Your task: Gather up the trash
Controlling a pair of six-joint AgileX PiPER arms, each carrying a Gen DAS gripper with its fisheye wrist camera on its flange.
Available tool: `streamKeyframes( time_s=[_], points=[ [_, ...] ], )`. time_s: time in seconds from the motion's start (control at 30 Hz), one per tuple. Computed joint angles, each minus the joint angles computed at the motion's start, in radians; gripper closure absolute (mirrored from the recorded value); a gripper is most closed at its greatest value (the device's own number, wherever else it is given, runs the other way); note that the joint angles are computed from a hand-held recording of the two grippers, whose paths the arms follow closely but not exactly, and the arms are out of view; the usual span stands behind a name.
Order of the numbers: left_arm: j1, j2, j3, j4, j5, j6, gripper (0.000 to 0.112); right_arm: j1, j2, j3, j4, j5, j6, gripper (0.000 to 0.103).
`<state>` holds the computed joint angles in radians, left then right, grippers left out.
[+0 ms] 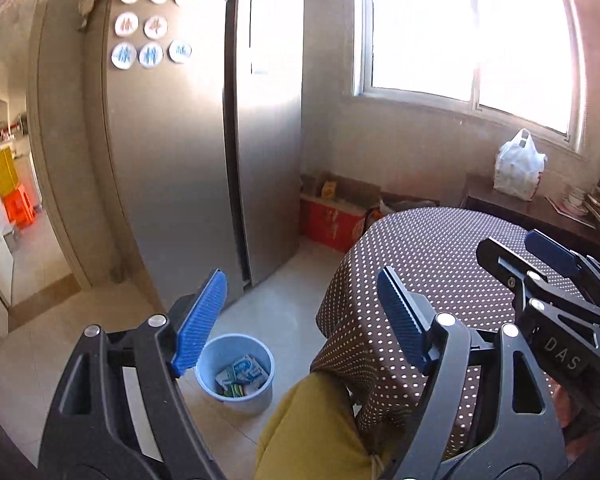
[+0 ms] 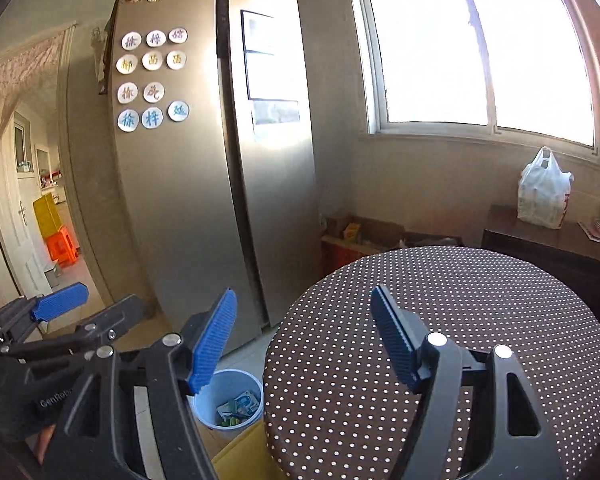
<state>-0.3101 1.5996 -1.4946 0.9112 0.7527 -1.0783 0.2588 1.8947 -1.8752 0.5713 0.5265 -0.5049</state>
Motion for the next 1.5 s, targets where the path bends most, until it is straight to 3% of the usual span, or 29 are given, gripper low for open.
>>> streamKeyframes(
  time_s=[0.17,0.47,0.73,0.9,1.13,1.27,1.5],
  points=[
    [-0.064,-0.048,0.033,0.104,0.025,-0.07,0.033,-0.033,-0.072,0.085,0.12,-0.017,-0.105,0.032],
    [-0.163,-0.112,0.066,0.278,0.076,-0.187,0.033,-0.039,-0.174,0.18,0.185,-0.102,-0.182,0.032],
    [-0.234,-0.162,0.052,0.36,0.123,-0.221,0.033,-0.075,-0.202,0.137,0.299,-0.019,-0.252,0.031],
    [-0.306,-0.188,0.046,0.449,0.258,-0.263,0.025,-0.083,-0.269,0.191,0.406,-0.058,-0.374,0.026],
    [-0.382,-0.254,0.123,0.504,0.353,-0.323,0.025,-0.063,-0.35,0.287,0.509,-0.093,-0.508,0.025],
    [-0.386,-0.287,0.186,0.491,0.357,-0.353,0.025,-0.05,-0.379,0.339,0.519,-0.115,-0.531,0.023],
    [-0.319,-0.309,0.263,0.422,0.297,-0.374,0.025,-0.014,-0.41,0.431,0.513,-0.176,-0.549,0.022]
  ],
)
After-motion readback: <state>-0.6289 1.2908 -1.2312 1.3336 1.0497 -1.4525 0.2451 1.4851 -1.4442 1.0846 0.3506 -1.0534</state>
